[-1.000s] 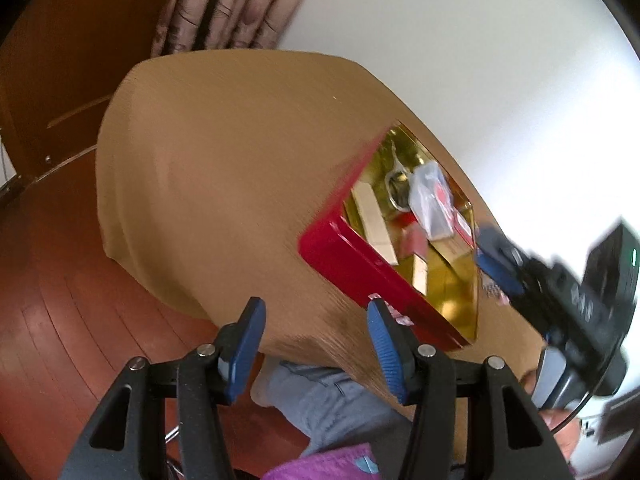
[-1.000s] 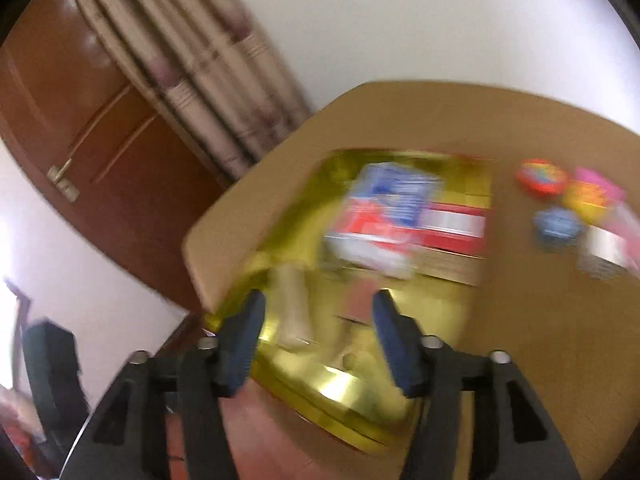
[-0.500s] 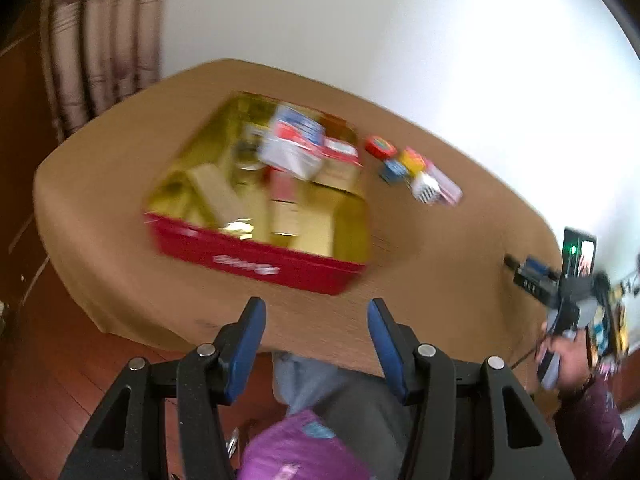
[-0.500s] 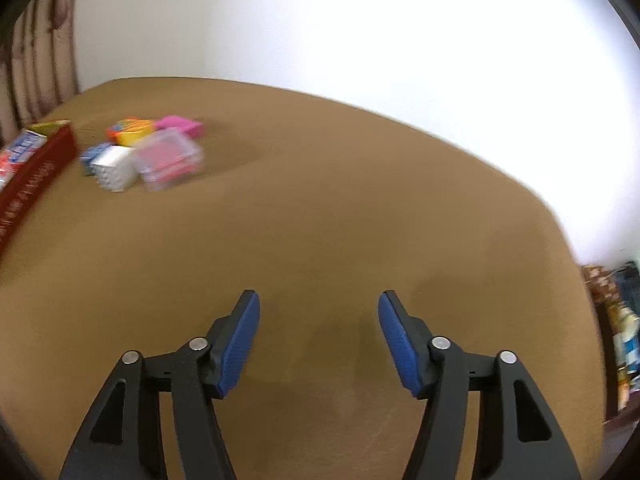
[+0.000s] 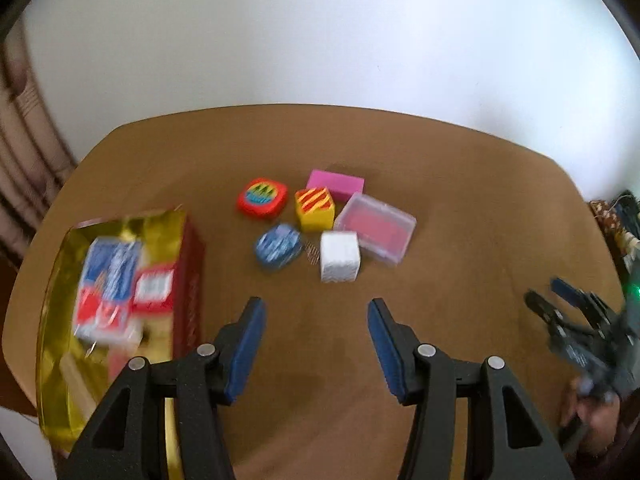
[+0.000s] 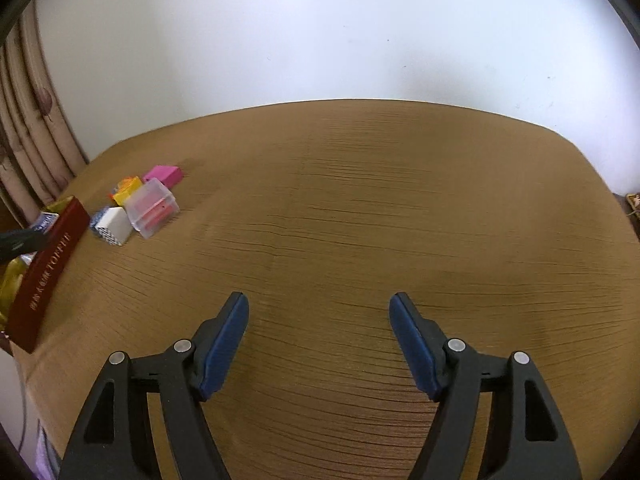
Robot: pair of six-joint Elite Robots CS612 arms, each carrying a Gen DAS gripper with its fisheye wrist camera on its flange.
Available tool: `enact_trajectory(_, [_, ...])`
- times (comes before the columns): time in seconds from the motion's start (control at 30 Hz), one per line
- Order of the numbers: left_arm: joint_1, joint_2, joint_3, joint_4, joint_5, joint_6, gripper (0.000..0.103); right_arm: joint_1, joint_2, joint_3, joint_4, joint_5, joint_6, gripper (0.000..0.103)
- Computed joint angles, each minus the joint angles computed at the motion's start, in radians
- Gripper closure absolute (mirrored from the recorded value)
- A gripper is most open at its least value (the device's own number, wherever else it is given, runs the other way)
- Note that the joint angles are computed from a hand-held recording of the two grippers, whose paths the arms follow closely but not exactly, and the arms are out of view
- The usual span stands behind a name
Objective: Organize rigid objects
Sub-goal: 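Move the left gripper to the white cube and close on it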
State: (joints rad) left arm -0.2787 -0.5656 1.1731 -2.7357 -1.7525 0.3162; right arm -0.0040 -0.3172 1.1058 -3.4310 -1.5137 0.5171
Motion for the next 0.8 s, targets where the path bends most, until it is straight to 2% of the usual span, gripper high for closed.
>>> enact_trajectory(0.17, [0.0, 0.08, -0.174, 0.233, -0.073, -0.012, 0.049, -0.006, 0.01, -0.01, -0.024, 0.054, 0.014, 0.033])
enact_trajectory(0.27, [-0.002, 0.11, -0.226, 0.28, -0.076, -0.013, 0.049, -0.01, 0.014, -0.013, -0.034, 0.077, 0.024, 0.033])
enact_trajectory(0.43, [-0.013, 0.134, -0.261, 0.3, -0.047, 0.01, 0.049, -0.011, 0.016, -0.019, -0.03, 0.098, 0.019, 0.033])
enact_trajectory(0.6, [-0.028, 0.145, -0.26, 0.266, 0.001, 0.032, 0.049, -0.011, 0.019, -0.024, -0.031, 0.108, 0.024, 0.032])
enact_trajectory(0.73, [-0.027, 0.165, -0.29, 0.284, -0.019, 0.029, 0.049, -0.012, 0.018, -0.021, -0.033, 0.111, 0.023, 0.032])
enact_trajectory(0.8, [-0.022, 0.182, -0.312, 0.29, -0.033, 0.017, 0.07, -0.013, 0.016, -0.019, -0.031, 0.113, 0.023, 0.032])
